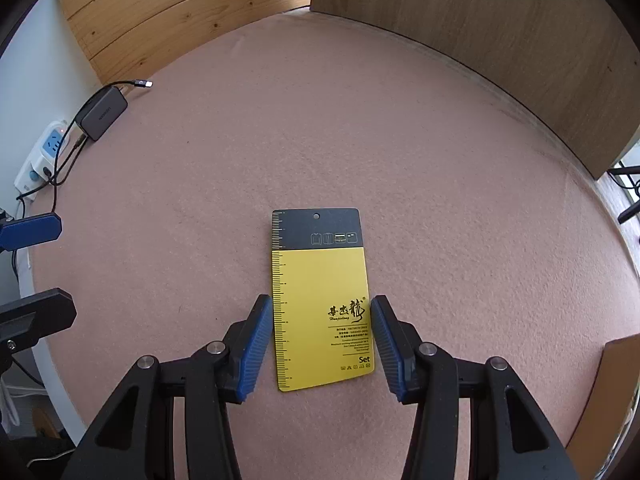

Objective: Organize objects
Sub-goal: 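Close the right gripper on the yellow card, then carry the yellow card over the box and open the right gripper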

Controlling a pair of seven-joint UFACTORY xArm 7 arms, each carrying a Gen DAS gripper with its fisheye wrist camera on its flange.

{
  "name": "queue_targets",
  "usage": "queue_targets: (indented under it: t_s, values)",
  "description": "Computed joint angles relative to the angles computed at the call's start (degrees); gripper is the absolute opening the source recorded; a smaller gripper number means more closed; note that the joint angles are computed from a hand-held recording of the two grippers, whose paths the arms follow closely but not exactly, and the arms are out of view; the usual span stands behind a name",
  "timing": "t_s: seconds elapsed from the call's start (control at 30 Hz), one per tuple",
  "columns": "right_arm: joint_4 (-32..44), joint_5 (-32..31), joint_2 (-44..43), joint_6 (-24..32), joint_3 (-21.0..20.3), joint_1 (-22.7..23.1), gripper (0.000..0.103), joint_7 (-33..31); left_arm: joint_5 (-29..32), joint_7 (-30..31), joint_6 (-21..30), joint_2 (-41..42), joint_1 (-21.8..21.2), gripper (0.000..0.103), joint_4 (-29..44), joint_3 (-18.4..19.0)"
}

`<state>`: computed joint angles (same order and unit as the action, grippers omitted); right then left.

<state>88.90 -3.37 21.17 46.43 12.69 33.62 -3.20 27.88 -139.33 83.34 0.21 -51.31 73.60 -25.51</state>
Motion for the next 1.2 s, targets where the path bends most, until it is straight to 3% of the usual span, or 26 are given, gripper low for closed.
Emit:
queue_targets:
  t_s: [0.27, 0.5, 0.87, 1.2]
  values:
    - [-12.4, -0.7, -11.1, -6.5, -1.8, -3.4, 0.046, 10.0, 3.1, 6.9, -2.3, 3.4, 0.9, 0.085, 3.8, 2.2]
    - [-21.3, -1.2, -21.3, -9.6, -2.3, -8.5, 0.046, 15.1, 6.4, 14.2, -4.6, 8.9, 0.4, 0.084, 10.5, 5.2]
    - [-31.9, -1.4, -33.6, -11.2, -4.0, -16.7, 0.046, 17.8, 9.4, 23.9, -7.5, 18.9, -2.8, 0.084, 23.5, 11.4]
    - [-35.6, -1.5, -38.1, -10.8, -6.6, -22.9, 0.046, 15.4, 8.9, 28.4, -9.3, 24.3, -4.8, 0.084, 30.8, 15.8]
